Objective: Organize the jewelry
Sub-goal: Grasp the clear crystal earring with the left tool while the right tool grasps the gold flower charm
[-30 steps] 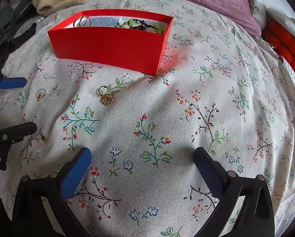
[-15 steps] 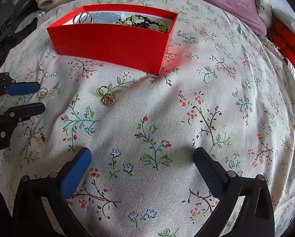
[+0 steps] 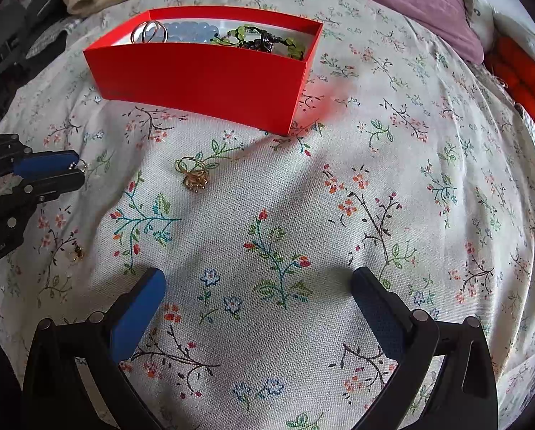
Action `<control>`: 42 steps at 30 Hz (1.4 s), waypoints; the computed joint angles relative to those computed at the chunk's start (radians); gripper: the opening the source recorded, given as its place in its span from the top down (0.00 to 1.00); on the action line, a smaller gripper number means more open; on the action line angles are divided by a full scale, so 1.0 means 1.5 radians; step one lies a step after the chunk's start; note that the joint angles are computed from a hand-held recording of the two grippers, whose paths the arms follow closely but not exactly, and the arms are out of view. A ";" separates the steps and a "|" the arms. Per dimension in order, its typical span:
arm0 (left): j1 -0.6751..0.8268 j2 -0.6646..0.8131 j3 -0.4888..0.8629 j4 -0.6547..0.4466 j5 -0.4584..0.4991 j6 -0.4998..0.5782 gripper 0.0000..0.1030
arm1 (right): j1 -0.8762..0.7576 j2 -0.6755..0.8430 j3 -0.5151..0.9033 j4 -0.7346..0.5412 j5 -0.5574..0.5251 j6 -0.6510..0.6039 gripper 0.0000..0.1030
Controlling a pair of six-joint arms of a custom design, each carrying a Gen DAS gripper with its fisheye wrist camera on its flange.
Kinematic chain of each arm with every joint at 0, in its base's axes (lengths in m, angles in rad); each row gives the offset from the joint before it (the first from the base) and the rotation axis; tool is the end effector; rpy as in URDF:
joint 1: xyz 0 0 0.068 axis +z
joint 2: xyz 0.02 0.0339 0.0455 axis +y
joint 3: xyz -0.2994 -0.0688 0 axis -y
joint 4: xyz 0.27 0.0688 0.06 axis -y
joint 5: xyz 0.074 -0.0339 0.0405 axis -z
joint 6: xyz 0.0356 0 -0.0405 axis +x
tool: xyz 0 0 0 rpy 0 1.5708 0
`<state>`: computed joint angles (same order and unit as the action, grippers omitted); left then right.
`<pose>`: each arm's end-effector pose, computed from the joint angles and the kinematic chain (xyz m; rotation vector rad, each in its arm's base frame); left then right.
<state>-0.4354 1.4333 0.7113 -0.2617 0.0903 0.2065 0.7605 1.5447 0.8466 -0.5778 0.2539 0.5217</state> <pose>0.2542 -0.1218 0.1855 0.8411 2.4192 -0.2034 0.2156 0.1928 0.1814 -0.2763 2.7417 -0.0371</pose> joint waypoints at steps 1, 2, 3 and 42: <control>-0.001 -0.002 -0.001 0.000 -0.002 0.001 0.87 | 0.000 0.001 0.003 -0.002 0.001 0.000 0.00; -0.003 -0.004 -0.003 0.000 -0.005 0.002 0.87 | 0.001 0.002 0.005 -0.003 0.002 -0.001 0.00; -0.003 -0.006 -0.003 -0.001 -0.005 0.003 0.87 | 0.002 0.003 0.006 -0.003 0.003 -0.002 0.00; 0.079 -0.051 0.008 -0.057 0.024 -0.053 0.87 | -0.017 0.079 0.109 0.034 -0.044 0.000 0.74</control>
